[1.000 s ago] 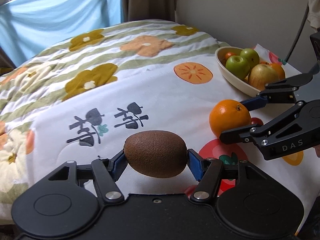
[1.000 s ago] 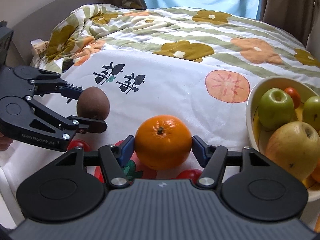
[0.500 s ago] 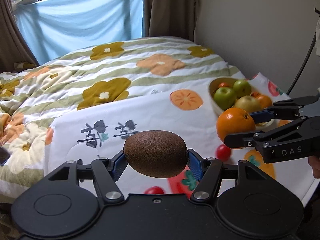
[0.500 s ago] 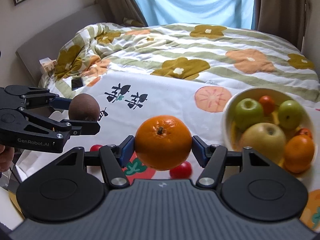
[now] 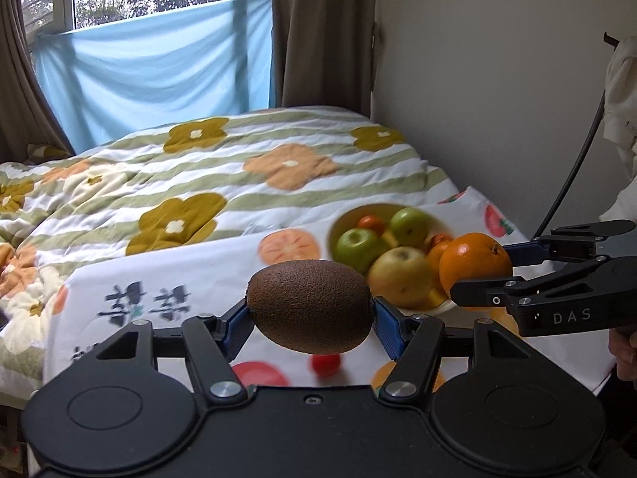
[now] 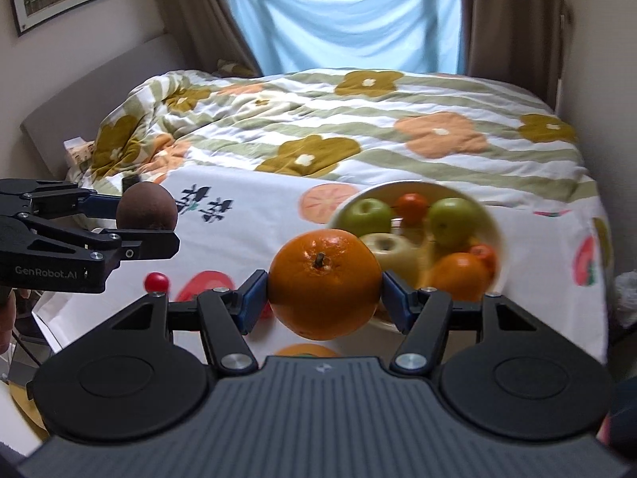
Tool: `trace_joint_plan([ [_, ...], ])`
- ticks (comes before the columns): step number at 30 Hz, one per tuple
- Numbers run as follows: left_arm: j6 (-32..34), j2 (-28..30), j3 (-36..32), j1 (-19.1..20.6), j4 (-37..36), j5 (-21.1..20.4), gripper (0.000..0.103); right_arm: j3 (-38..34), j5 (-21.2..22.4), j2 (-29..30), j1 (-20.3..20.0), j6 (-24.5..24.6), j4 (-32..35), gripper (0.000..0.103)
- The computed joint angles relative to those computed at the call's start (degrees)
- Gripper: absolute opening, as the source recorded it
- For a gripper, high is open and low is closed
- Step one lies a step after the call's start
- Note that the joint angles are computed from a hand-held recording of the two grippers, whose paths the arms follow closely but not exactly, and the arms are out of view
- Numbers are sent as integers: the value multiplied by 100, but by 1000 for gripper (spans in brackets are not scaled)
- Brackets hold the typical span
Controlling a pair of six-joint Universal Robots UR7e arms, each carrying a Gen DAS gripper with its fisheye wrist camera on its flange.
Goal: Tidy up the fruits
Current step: 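Carry the kiwi and orange over the bowl with both tools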
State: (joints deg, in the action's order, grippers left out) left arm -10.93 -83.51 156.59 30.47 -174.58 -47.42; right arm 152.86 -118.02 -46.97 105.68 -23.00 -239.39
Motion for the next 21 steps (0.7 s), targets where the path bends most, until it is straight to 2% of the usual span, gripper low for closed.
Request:
trace_joint_plan([
  [4, -321, 759, -141, -206, -502, 7, 68, 197, 162, -472, -327, -389, 12, 77],
  [8, -317, 1479, -412, -173, -992, -85, 68, 289, 361, -921, -680, -737, 147, 77],
  [16, 429, 2470, -1220, 310, -1470, -447, 68, 208, 686, -1423, -1295, -960, 427, 77],
  [21, 995, 2923, -1774, 714, -1437, -652, 68, 67, 788, -1514, -1597, -851, 600, 77],
])
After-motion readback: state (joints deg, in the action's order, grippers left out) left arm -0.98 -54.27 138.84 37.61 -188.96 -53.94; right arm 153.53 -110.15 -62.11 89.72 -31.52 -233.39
